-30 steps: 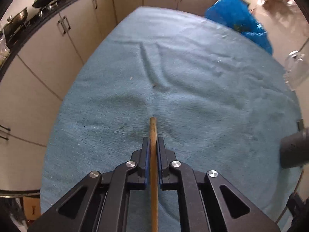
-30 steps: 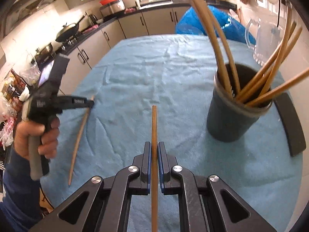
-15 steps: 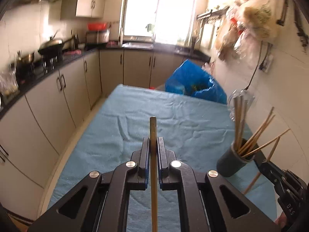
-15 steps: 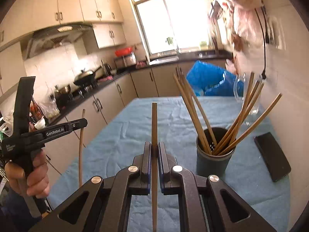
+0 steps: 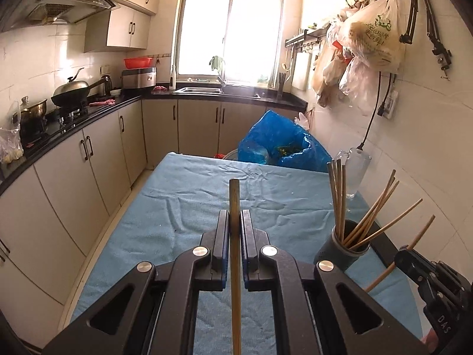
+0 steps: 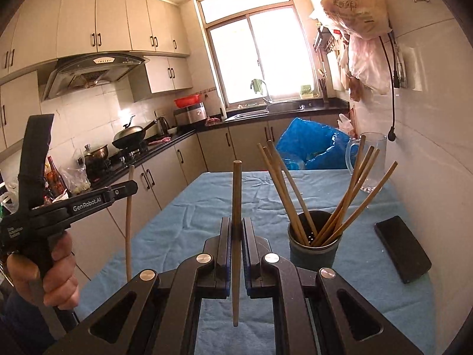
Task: Organize utensils
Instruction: 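Lift both grasped chopsticks upright and carry them toward the black holder, then lower both chopsticks into the black holder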
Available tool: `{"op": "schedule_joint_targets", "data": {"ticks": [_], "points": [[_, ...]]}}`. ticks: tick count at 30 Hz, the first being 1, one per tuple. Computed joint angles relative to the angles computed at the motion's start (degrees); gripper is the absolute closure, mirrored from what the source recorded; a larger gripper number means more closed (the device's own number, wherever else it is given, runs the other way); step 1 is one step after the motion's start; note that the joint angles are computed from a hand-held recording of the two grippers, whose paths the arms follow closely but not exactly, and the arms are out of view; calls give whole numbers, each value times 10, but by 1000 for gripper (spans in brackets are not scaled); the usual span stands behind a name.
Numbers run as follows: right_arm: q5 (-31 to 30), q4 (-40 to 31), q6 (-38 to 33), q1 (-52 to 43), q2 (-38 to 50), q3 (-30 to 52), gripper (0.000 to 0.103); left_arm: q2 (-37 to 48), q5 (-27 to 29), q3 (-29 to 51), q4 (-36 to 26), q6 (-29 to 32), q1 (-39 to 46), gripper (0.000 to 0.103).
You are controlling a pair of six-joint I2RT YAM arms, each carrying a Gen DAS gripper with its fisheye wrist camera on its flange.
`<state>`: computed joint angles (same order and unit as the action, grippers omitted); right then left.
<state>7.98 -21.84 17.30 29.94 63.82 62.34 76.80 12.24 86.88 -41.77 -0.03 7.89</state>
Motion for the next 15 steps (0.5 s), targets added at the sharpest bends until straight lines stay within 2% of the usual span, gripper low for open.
{"op": "schedule_joint_targets", "data": {"ticks": [8, 15], "points": [[11, 7, -2, -13, -38, -17, 96, 2, 9, 6, 31, -28, -19, 96], [-1, -2, -16, -80, -73, 5, 96, 47, -20, 93, 39, -60, -100, 96]]}}
